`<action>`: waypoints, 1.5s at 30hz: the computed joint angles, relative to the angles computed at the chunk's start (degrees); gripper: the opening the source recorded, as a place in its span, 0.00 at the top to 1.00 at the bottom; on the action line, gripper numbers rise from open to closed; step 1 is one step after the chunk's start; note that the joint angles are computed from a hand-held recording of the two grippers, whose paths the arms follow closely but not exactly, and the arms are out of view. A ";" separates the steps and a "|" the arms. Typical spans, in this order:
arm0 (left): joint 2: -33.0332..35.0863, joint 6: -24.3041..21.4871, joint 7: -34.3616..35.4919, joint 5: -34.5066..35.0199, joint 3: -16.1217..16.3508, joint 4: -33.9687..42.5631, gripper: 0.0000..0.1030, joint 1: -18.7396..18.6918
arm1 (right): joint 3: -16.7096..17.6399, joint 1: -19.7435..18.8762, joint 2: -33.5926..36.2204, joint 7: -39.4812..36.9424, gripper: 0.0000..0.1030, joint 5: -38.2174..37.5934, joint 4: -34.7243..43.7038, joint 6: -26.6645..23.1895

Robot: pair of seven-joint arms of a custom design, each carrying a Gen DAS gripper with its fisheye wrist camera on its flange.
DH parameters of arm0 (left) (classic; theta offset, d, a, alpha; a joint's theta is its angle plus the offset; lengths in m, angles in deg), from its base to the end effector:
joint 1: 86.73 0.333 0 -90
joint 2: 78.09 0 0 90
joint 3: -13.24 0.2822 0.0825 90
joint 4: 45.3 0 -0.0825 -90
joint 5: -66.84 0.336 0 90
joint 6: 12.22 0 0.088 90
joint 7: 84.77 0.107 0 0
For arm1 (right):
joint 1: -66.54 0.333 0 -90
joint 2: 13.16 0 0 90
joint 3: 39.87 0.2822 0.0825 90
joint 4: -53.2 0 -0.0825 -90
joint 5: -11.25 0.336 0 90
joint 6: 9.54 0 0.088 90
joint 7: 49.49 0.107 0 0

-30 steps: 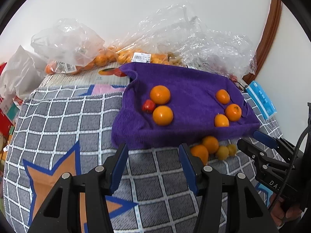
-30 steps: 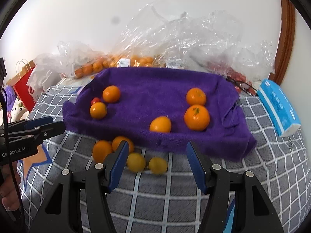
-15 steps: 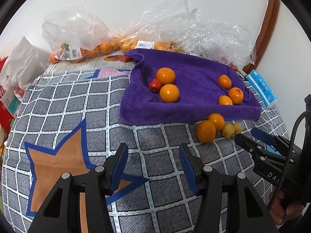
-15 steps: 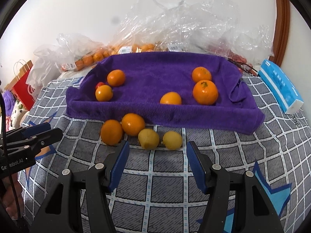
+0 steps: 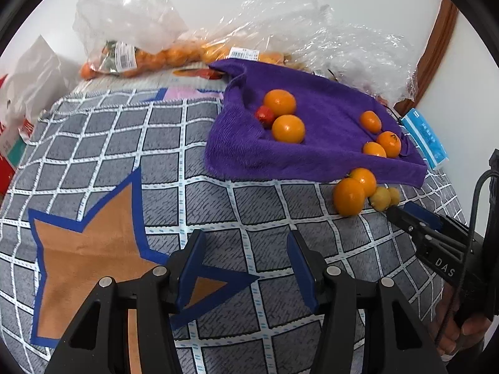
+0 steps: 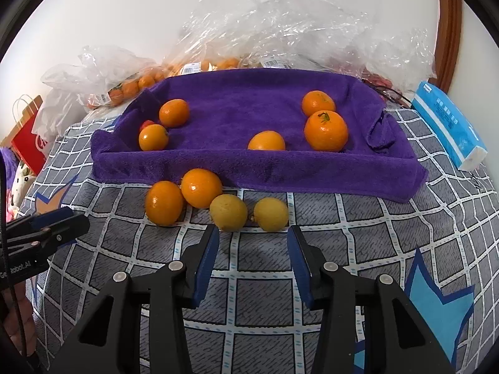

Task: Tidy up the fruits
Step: 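Withdraw both open tools from the towel toward the loose fruits, then grasp a small yellow fruit with the right tool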

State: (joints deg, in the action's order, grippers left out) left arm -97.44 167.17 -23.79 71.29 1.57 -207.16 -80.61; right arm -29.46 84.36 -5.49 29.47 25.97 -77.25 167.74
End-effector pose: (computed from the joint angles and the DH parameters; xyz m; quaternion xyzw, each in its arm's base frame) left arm 0.3867 -0.0428 0.3742 -0.7699 0.5552 -0.2542 0.1856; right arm 0.4856 0.2346 0.3780 -0.7905 0.5112 -0.1489 0.3026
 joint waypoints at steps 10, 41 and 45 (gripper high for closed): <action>0.96 3.59 0.47 -0.80 -1.22 -0.79 0.50 1.26 | 2.30 -3.25 2.14 -2.67 0.63 0.25 2.29 0.66; 3.66 4.48 -3.51 2.57 -2.79 3.54 0.50 -1.26 | 17.54 -20.12 1.26 -14.99 0.77 6.68 -2.36 8.54; 5.14 3.36 -0.76 1.03 -0.46 5.62 0.50 -4.70 | 19.41 -21.97 1.66 -16.00 0.77 8.26 -2.04 8.15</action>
